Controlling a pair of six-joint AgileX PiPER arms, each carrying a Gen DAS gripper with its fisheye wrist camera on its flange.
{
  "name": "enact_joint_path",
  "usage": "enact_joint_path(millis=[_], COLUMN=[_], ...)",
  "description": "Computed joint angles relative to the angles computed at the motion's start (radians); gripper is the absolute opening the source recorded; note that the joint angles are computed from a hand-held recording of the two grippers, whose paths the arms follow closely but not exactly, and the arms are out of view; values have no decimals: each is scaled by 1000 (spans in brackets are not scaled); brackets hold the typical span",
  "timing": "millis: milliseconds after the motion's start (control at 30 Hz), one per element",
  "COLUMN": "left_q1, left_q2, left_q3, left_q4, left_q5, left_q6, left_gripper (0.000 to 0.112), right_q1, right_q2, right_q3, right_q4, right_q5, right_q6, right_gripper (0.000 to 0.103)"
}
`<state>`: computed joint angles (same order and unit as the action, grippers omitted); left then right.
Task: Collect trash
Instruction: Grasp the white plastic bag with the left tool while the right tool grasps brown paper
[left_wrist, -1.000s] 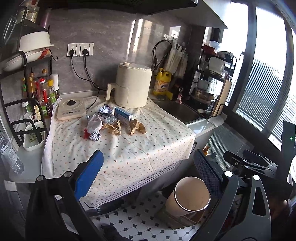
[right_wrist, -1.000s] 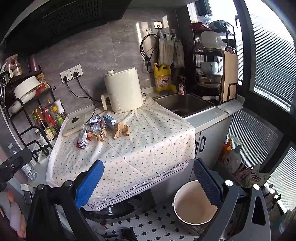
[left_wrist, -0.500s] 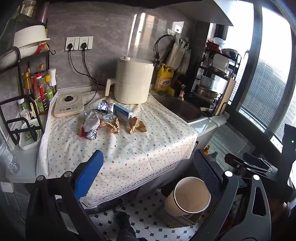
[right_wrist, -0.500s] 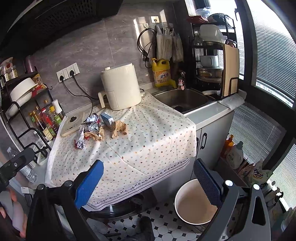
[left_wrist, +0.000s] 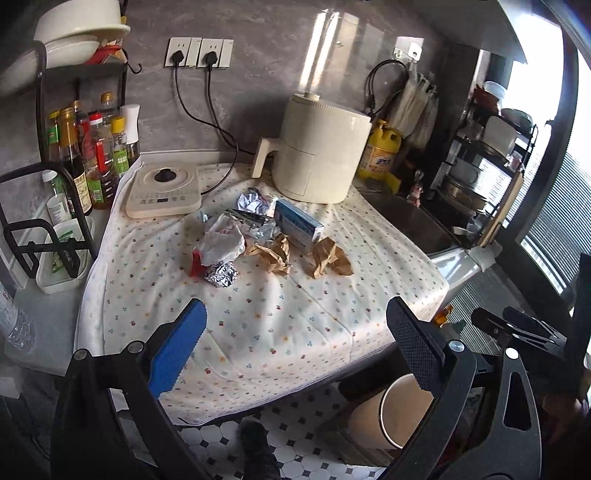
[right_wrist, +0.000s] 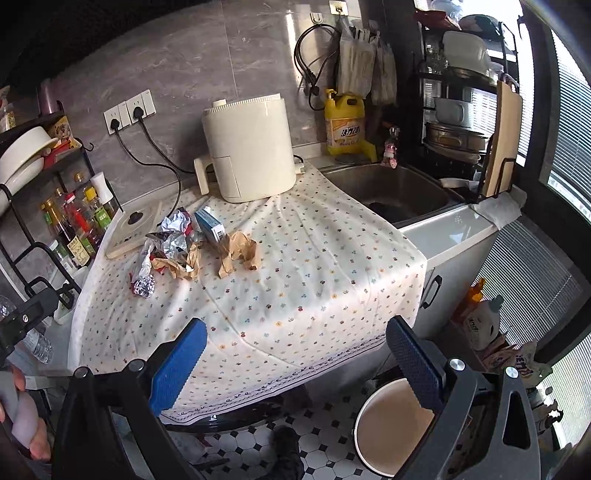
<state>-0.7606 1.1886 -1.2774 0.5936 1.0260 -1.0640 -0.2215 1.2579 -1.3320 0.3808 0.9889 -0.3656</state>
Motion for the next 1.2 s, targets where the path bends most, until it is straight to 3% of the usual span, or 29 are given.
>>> enact_joint_path(millis=[100, 333, 567, 667, 833, 967, 1067, 1167, 1200], left_q1=[124, 377, 530, 569, 625, 642, 658, 668, 668], left_q2=[27, 125, 250, 311, 459, 553, 624, 663, 667], left_q3=[15, 0, -49, -84, -197, -285, -355, -390, -395], left_q4=[-58, -236, -421, -504, -635, -662, -681, -685, -663], left_q5=[-62, -186, -274, -302, -273, -250, -203, -169, -162], left_q6=[70, 245, 421, 505, 631, 679, 710, 726, 707], left_gripper=[97, 97, 97, 96, 69, 65, 55, 31, 18], right_q1=[78, 206, 288, 312, 334, 338, 350, 363, 369], right_q2=[78, 303, 499, 597, 726, 826, 899, 957, 974], right_q3=[-44, -227, -414, -522, -671, -801, -892, -960, -979], right_q4=[-26, -82, -153, -179, -219, -202, -197, -199, -205], right_q5=[-57, -92, -61, 1, 51, 117, 161, 185, 186], right_q6=[48, 102, 178, 189, 213, 216, 215, 227, 232], right_gripper=[95, 95, 95, 95, 95, 93, 91, 89, 89])
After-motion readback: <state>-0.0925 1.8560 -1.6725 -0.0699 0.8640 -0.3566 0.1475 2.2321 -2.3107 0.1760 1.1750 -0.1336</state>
